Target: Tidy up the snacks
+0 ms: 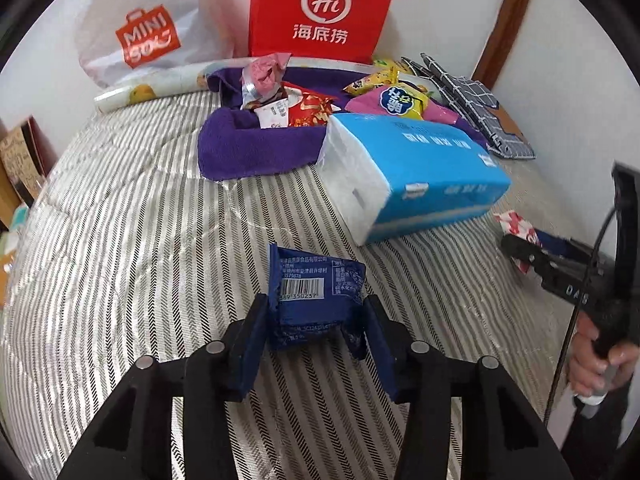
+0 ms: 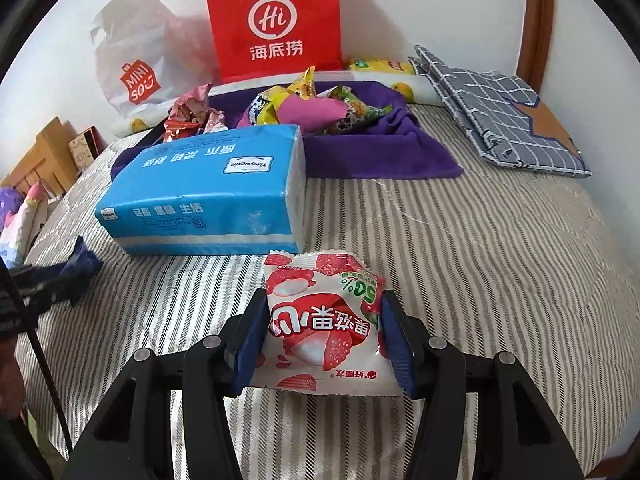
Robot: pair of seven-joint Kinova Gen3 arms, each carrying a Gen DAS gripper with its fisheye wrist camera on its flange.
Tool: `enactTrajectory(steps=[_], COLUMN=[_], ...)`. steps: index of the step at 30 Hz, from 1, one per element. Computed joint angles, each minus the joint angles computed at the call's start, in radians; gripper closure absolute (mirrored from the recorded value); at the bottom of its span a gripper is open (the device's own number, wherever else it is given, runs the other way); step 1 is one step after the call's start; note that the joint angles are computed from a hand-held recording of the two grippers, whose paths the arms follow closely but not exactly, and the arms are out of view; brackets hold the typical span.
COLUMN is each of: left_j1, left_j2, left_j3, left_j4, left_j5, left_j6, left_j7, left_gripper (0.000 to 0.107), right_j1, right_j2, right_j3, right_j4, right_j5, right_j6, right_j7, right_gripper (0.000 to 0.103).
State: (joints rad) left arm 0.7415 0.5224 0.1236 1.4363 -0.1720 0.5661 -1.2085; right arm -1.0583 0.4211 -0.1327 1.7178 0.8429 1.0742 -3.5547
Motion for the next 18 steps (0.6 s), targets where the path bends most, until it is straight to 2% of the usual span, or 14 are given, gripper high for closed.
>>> enactTrajectory(steps=[2, 5, 7, 9, 10, 12, 15, 16, 17, 18], left_j1=[0.053, 0.081, 0.084, 0.062, 0.065, 0.118, 0.153, 0.135, 0.126, 0.136], left_j2=[0.004, 0.009, 0.023, 0.033, 0.032, 0.034, 0.034, 0.032, 0.027, 0.028], left_j3=[-0.046, -0.068, -0.067, -0.04, -0.042, -0.086, -0.107, -0.088, -0.08, -0.092], left_j4=[-0.004, -0.015, -0.048, -0.066, -0.061, -0.052, -0.044, -0.042, -0.035, -0.04], left_j5=[-0.049, -0.091, -0.105, -0.094, -0.098, -0.151, -0.211, -0.203, -0.198, -0.209], left_j6=[0.008, 0.022, 0.061, 0.08, 0.074, 0.074, 0.071, 0.065, 0.051, 0.053], left_j7=[0.045, 0.08, 0.094, 0.076, 0.08, 0.128, 0.171, 0.162, 0.162, 0.178], left_gripper=[0.052, 0.043, 0.04, 0.031, 0.03, 0.029, 0.033, 0.039, 0.054, 0.056], right_j1=[0.009, 0.005, -0.008, -0.02, -0.027, -0.032, -0.023, -0.018, -0.015, -0.011], right_j2=[0.005, 0.006, -0.002, -0.013, -0.023, -0.05, -0.059, -0.057, -0.055, -0.052], right_j3=[-0.003, -0.002, -0.001, -0.001, -0.002, -0.009, -0.029, -0.035, -0.039, -0.042], right_j4=[-0.005, -0.008, -0.003, 0.009, 0.022, 0.059, 0.076, 0.075, 0.074, 0.074], right_j5=[-0.009, -0.011, -0.001, 0.017, 0.031, 0.063, 0.074, 0.07, 0.067, 0.062], right_j6=[-0.006, 0.003, 0.025, 0.041, 0.044, 0.029, 0.037, 0.043, 0.047, 0.051], right_j7=[0.02, 0.049, 0.055, 0.036, 0.015, -0.038, -0.067, -0.063, -0.059, -0.053], right_gripper=[0.048, 0.046, 0.042, 0.033, 0.031, 0.024, 0.022, 0.022, 0.022, 0.022])
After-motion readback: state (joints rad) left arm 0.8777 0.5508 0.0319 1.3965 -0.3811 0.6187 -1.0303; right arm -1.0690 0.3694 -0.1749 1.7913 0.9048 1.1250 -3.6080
